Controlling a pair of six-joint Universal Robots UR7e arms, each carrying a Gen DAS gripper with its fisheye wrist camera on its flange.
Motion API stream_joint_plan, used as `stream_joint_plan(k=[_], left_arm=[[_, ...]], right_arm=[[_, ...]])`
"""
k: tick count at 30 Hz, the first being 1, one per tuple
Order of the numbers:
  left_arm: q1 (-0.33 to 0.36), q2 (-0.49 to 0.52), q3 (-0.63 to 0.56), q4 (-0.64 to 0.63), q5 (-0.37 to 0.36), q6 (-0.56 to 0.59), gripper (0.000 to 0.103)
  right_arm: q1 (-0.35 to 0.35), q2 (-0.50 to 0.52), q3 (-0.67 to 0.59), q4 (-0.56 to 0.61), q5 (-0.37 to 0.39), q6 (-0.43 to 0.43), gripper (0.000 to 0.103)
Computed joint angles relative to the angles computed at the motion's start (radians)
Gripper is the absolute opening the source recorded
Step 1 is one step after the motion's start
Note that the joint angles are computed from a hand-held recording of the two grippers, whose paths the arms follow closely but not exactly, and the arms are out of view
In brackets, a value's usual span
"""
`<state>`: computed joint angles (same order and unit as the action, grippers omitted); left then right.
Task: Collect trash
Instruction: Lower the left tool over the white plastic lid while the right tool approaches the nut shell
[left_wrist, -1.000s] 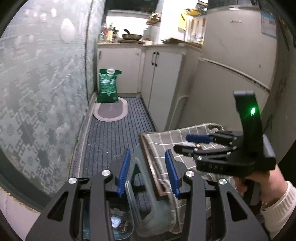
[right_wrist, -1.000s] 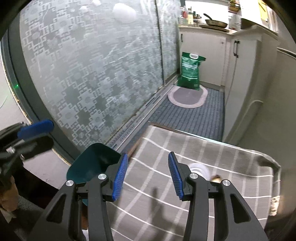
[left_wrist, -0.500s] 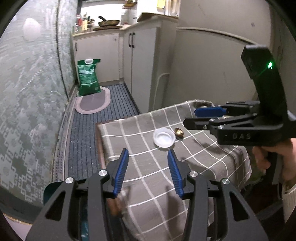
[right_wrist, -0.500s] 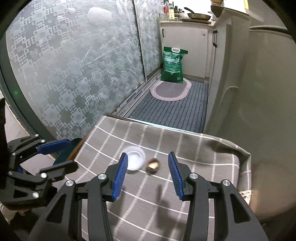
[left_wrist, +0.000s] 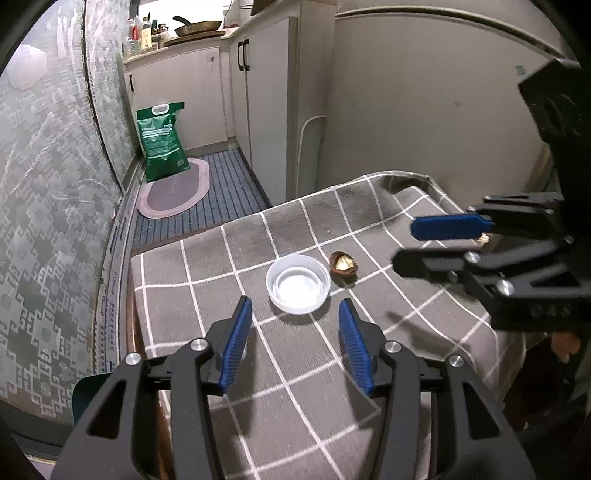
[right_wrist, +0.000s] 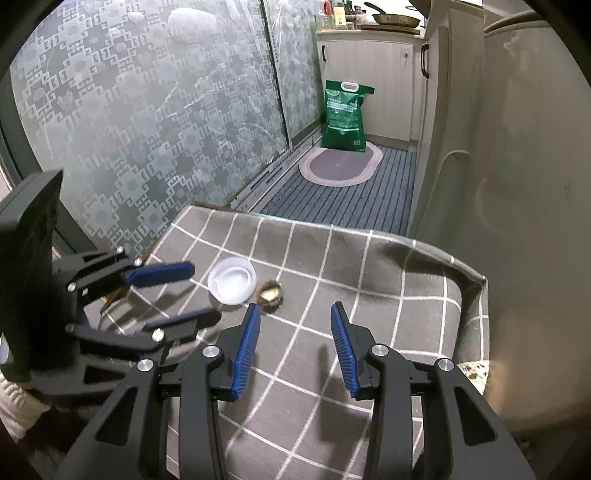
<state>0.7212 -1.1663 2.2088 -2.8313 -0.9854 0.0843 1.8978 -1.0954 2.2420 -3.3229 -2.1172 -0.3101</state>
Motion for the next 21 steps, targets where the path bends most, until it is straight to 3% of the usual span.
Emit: stream_joint_plan(k=[7,12,21], left_arm=[[0.019,0.036,-0.034,0.004,-0.006,-0.006,0.053],[0.022,0.049,-0.04,0.0,-0.008,-0.001,0.041],[0.039,0.0,-0.039,0.011,-0.033,-0.04,0.041]], right_arm=[[-0.015,-0.007,0.016,0.022,-0.009,-0.018,0.04],[-0.016,-0.004,0.012,0.035,-0.015,-0.024,0.04],[0.006,0.056,-0.03,0.049,-0.048,-0.039,0.036]])
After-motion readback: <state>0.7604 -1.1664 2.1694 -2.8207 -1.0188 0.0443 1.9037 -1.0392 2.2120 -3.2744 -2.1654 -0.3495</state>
